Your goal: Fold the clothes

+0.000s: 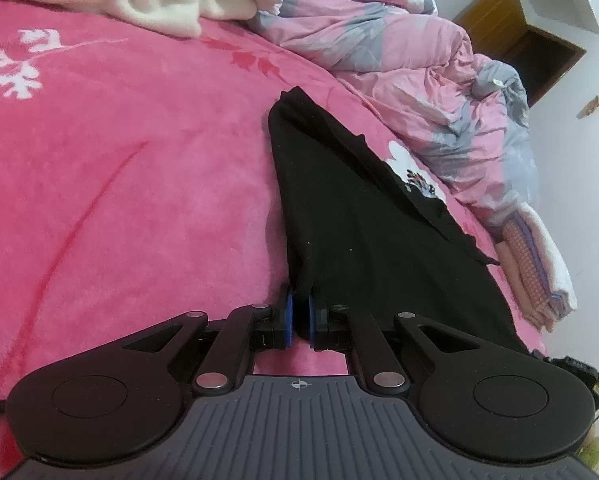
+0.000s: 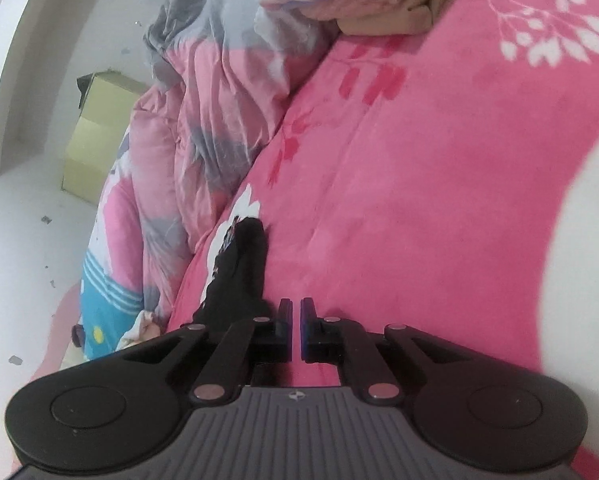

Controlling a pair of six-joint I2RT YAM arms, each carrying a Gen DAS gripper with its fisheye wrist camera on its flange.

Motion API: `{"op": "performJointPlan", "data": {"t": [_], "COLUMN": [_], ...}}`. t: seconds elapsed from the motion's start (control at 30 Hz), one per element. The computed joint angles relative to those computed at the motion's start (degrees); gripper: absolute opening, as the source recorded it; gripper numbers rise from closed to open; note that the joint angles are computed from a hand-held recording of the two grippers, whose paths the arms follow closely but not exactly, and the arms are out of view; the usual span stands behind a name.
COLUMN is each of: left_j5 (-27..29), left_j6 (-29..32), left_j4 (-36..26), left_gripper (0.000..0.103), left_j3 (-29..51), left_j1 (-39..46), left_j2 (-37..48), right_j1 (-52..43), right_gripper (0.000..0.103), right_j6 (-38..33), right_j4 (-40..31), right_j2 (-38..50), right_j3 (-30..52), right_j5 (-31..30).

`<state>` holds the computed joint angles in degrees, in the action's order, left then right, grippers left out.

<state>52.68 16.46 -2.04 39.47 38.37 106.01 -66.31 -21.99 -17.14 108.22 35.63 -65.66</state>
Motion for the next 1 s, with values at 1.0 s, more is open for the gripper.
{"op": "performJointPlan", "data": {"t": [1.0], "left_j5": [6.12], "left_j6": [4.42], "left_j4": [-2.55], "left_gripper": [0.025], "left_j3": [-5.03], "left_j1": [7.87], "left_j2": [-5.49], "right_j1": [2.16], "right_gripper": [0.023], "right_j6": [-15.1], "right_j4": [-22.69], "right_j2": [-2.25], "right_j3": [-3.81], "right_j5": [2.09]}}
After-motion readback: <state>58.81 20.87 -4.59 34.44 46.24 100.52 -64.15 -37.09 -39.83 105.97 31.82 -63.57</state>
